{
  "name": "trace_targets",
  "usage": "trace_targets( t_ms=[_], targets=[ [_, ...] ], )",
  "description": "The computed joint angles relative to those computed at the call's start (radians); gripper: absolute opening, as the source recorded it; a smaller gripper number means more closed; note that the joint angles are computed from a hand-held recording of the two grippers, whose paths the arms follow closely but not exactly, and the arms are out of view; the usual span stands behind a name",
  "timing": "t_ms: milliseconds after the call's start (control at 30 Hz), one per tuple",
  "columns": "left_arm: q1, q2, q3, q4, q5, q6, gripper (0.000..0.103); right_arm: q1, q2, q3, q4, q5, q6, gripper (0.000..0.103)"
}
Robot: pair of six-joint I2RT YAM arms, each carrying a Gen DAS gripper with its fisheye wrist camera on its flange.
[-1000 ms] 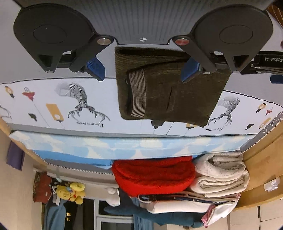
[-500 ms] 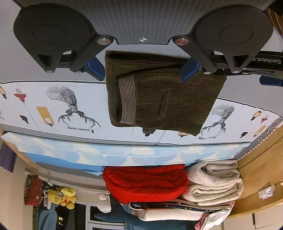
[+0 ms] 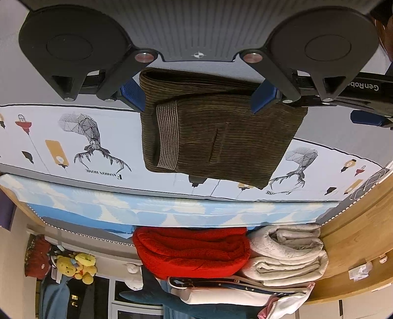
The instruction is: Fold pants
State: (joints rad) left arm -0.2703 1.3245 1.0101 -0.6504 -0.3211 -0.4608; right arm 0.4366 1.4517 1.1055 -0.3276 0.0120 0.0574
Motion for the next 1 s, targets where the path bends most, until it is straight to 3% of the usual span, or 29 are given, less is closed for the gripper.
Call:
trace_targets(
  t_ms=[1000],
  targets=[
    [0.005,-0.003,0.003,-0.001,0.001,0.005,0.102,0.005,-0.001,-0.004,0.004,-0.003,-0.007,0.093]
  ],
)
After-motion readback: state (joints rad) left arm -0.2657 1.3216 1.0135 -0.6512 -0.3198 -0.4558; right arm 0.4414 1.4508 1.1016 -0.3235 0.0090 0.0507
